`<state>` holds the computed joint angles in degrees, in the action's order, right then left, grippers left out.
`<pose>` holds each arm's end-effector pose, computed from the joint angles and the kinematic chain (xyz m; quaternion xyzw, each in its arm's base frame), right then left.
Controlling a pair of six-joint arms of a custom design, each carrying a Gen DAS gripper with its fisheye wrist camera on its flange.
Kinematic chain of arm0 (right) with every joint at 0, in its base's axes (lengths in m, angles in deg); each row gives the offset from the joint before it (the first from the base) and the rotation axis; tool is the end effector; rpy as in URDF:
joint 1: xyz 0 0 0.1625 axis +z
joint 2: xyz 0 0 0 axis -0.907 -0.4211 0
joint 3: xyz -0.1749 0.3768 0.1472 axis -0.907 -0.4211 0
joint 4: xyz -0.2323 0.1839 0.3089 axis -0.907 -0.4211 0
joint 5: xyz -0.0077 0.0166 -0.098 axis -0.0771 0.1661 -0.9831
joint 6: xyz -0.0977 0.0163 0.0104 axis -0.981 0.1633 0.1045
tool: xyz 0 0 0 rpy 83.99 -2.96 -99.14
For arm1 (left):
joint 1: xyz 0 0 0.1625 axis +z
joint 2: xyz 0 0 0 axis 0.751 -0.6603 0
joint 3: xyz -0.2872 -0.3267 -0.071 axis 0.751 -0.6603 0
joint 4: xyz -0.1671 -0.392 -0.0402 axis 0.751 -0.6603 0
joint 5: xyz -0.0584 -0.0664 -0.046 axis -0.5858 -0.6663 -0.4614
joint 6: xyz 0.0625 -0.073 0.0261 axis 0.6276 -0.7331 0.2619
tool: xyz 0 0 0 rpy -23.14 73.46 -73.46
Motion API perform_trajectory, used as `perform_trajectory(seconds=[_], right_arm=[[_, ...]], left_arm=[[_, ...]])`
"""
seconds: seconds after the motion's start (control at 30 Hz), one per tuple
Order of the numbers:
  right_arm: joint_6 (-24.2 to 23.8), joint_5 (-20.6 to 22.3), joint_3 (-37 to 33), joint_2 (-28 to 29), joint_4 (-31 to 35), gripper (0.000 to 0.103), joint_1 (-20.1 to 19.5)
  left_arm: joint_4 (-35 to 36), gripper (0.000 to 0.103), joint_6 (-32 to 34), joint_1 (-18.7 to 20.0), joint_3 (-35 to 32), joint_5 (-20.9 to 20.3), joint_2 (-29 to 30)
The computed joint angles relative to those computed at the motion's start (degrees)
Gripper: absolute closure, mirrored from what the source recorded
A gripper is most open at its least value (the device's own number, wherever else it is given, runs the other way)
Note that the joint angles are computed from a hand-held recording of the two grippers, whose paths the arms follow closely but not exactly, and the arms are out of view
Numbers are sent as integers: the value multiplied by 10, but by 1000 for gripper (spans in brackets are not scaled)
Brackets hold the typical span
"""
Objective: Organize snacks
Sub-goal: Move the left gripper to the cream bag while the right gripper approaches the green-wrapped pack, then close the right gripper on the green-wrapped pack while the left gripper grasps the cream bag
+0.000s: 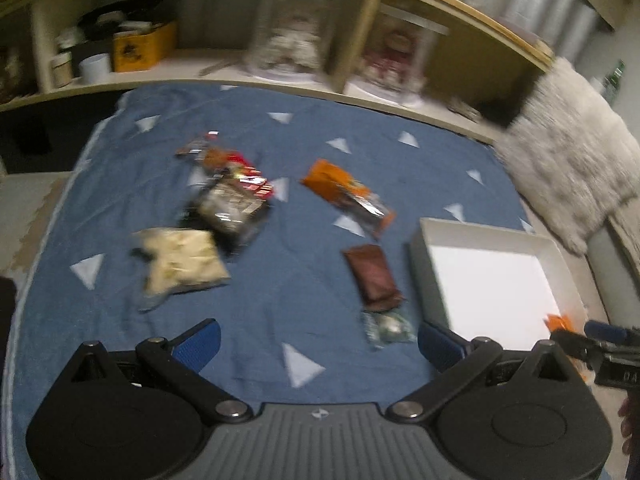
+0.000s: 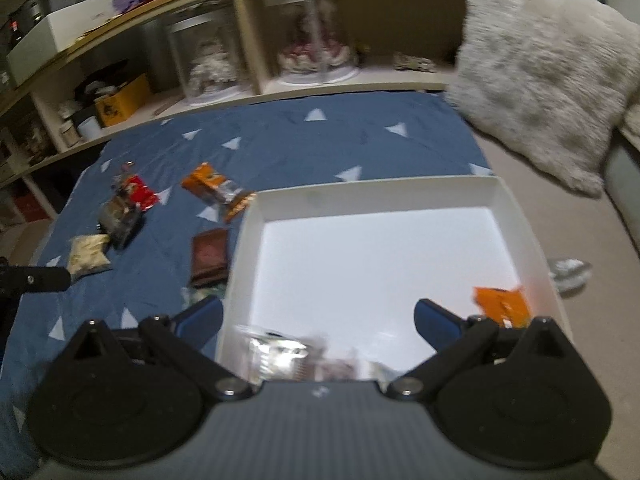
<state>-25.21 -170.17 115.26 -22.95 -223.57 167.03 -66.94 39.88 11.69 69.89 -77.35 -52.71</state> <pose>0.2140 -0.7109 0.2183 0.0187 -0.8467 0.3982 0.3524 -0.2464 -0.8030 0.2654 0.2320 0.9207 -0.2368 0.2061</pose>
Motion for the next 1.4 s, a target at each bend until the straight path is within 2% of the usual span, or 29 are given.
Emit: perform_trajectory(seconds=[0.17,0.37,0.53,0.77,0.83,1.0,1.13,1.23,1.4], right_arm=[[-11,23,-41,34,19,1,3],[-32,57,-90,76,32,1,3],[-99,80,-132,125,-15,0,2],[-216,64,-186,186,-47,1,-4],[-271,55,-195,199,-59,4,-4],[-377,29,-219,225,-52,29,-5],[-417,-5,-251,249,-43,40,-7],[-441,-11,-259,256,-40,45,-8],[-519,-14,-274,274,-77,56,-8]], left_arm=[[-21,0,2,12,-18,30,4],[-24,0,-31,29,-58,55,26],[-21,0,-46,40,-97,69,54],[-3,0,-56,53,-160,64,105],[12,0,-64,57,-182,64,121],[33,0,-57,63,-224,89,153],[46,0,-44,68,-248,106,173],[57,0,-48,71,-261,106,183],[61,0,-44,72,-269,107,191]])
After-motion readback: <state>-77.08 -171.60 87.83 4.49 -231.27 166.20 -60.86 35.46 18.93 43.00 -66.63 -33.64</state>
